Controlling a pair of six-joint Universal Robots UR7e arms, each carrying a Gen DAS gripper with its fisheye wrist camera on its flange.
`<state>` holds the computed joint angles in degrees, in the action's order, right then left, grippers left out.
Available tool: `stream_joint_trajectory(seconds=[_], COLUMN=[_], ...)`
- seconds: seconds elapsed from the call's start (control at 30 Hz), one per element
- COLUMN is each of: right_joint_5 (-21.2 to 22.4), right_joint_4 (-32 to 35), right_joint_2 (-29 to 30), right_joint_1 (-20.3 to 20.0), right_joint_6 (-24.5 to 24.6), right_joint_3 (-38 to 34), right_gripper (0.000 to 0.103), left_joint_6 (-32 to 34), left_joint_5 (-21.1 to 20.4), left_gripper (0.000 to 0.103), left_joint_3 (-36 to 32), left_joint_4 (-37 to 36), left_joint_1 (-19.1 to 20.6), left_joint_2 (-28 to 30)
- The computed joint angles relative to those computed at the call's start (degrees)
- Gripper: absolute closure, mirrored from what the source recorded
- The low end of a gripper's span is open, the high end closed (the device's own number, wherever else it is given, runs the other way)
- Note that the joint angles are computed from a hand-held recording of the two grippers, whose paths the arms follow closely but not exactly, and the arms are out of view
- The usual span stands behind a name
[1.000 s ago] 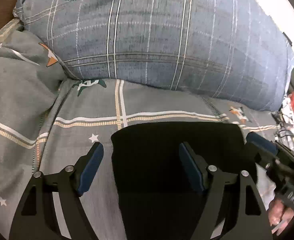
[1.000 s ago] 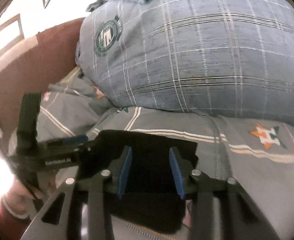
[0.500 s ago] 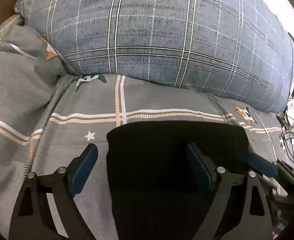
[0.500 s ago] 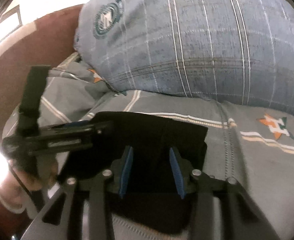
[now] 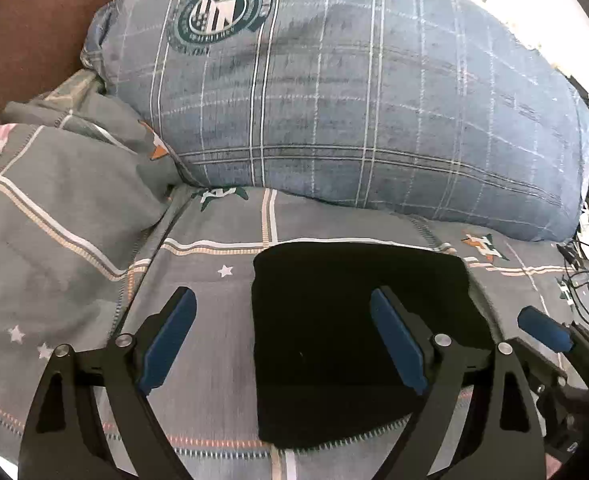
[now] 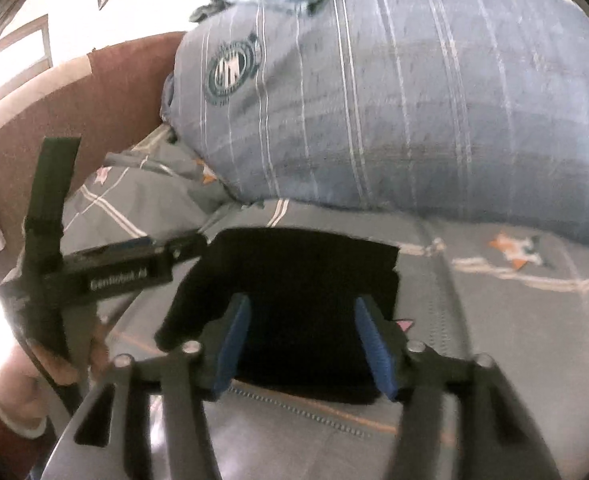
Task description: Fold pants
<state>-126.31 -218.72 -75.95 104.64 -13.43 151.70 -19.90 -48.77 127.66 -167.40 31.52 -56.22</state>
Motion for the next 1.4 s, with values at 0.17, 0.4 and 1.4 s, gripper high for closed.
stream_joint_trajectory(seconds=[0.17, 0.4, 1.4], right_joint_5=[-3.9, -6.9, -11.2], right_joint_4=[-5.0, -6.0, -6.1], right_joint_2=[1.6, 2.7, 5.2], right_joint_1=[2.7, 4.0, 7.1], right_joint_6=[2.8, 4.0, 7.6], right_joint_3=[0.9, 1.1, 2.5], right_gripper=[0.028, 0.023, 0.021], left_joint_6=[-1.1, -3.2, -11.3], left_joint_5=[3.8, 4.1, 13.0], left_gripper=[0.013, 0.013, 0.007], left_joint_3=[2.4, 4.1, 9.5], left_joint_4=[1.4, 3.1, 9.7], left_joint_1=[-4.0, -5.8, -12.7], left_joint_2=[-1.7, -3.6, -6.3])
